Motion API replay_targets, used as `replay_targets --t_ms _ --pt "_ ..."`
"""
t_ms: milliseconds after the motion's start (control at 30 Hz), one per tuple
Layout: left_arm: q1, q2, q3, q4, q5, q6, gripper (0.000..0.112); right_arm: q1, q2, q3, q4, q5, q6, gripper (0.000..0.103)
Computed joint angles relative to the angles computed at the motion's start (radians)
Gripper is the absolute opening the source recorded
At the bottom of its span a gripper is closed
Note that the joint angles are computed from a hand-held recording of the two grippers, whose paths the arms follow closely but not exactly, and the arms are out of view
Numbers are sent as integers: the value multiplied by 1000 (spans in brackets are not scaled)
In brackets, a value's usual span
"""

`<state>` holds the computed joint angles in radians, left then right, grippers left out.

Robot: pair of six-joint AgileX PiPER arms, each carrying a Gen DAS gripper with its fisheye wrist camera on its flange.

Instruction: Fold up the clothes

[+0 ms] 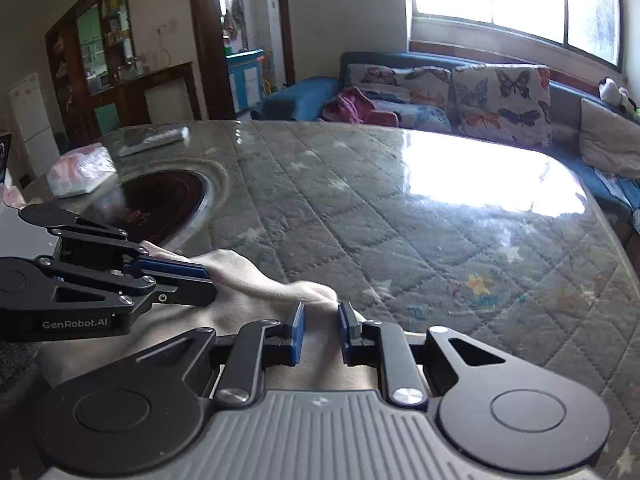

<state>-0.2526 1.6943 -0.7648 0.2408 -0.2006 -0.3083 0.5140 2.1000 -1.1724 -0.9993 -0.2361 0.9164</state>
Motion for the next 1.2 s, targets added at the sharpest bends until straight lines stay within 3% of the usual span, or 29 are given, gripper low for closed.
replay_targets --t_ms 100,267,433,567,733,833,967,1200 --pt "12 7 2 -64 7 57 12 11 9 -29 -141 -14 133 17" --pt "40 28 -13 -39 7 13 12 43 69 -108 -285 30 279 17" --pt "54 -54 69 -27 -37 6 12 29 -6 -14 -116 -8 91 17" --pt "40 -158 161 138 -70 -135 12 21 -103 130 30 -45 -87 17" --pt "-47 -232 237 189 -93 -185 12 34 -203 294 172 -113 -257 17" --pt "-103 -232 264 87 -106 -83 12 54 -235 364 258 -148 -352 17" --pt "-124 -194 266 23 -110 -34 12 96 -239 426 492 -183 -594 17" --pt "-120 -165 274 -2 -126 -7 13 113 -180 452 622 -254 -686 17"
